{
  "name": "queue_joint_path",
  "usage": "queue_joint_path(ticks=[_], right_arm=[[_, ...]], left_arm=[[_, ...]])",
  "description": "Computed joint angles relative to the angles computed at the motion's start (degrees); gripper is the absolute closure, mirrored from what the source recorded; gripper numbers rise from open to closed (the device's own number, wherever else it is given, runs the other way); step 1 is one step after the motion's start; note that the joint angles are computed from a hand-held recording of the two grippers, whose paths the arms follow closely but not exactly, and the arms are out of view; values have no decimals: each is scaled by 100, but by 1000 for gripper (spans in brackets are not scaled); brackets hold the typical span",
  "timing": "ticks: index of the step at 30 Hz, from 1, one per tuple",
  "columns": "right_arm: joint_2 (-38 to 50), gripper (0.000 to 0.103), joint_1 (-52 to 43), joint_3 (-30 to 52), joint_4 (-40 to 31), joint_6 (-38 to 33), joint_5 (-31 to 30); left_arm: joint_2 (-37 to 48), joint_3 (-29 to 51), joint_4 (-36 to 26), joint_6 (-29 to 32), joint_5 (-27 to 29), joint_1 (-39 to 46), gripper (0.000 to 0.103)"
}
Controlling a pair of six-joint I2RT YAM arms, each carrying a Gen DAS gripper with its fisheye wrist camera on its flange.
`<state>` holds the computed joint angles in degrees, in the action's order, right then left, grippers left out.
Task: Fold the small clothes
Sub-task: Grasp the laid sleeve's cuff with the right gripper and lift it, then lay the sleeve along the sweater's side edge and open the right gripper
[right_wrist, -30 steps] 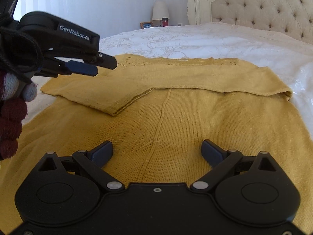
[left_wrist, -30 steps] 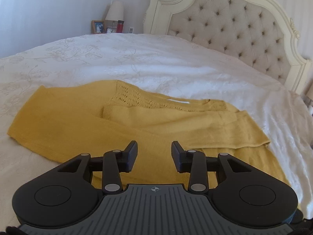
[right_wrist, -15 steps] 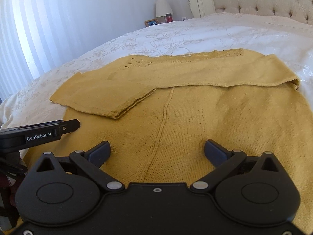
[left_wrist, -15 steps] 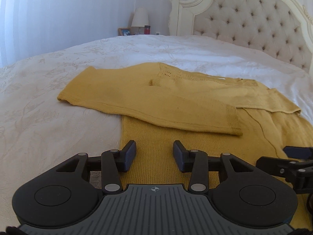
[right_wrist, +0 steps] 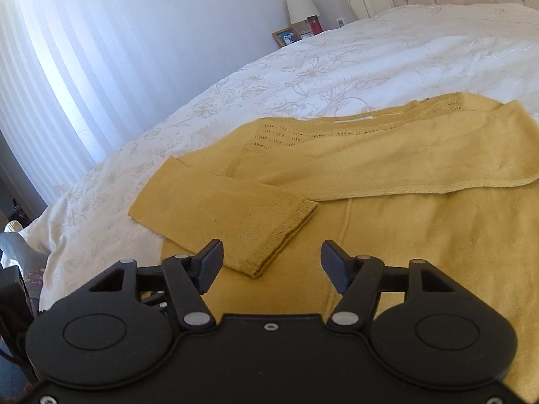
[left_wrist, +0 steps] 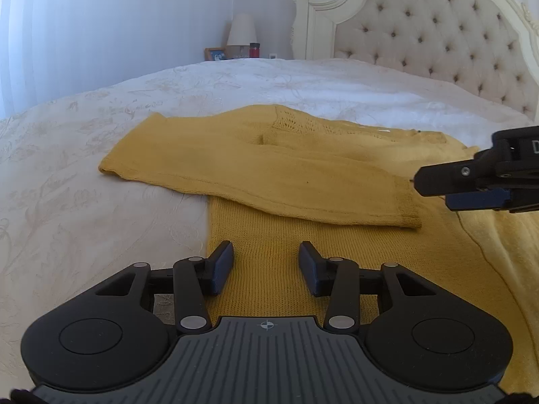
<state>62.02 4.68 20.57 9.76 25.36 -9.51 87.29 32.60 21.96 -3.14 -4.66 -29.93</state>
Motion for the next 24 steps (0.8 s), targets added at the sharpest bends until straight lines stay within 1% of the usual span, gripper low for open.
queue_joint_path(ticks=[4, 6, 9, 10, 11, 13, 16, 18, 21, 24], right_arm=[[935, 38, -5, 484, 95, 42, -62], [1281, 38, -49, 607, 218, 267, -165], [1523, 39, -147, 658, 431, 636, -366], [1577, 47, -196, 705, 435, 701, -440], [1613, 84, -193, 797, 345, 714, -412], [1596, 91, -144, 1063, 22, 503, -337], [1254, 91, -112, 1459, -430, -101, -306], [1049, 91, -256, 1833, -815, -418, -421], [857, 91, -662, 2423, -1400, -911, -545], [782, 91, -1338, 2895, -1886, -1320, -624]], left_arm=[[-2, -24, 37, 13, -54, -31, 61], [-6, -53, 83, -9, -51, -30, 61], [-14, -91, 154, -34, -40, -9, 61], [-14, -100, 166, -38, -49, -14, 61], [-13, -103, 166, -32, -62, -21, 61], [-17, -99, 150, -7, -114, -47, 61], [-23, -100, 146, 2, -154, -75, 61], [-28, -93, 131, -6, -122, -57, 61], [-19, -69, 107, 12, -146, -67, 61], [-20, -76, 109, 22, -165, -79, 61]])
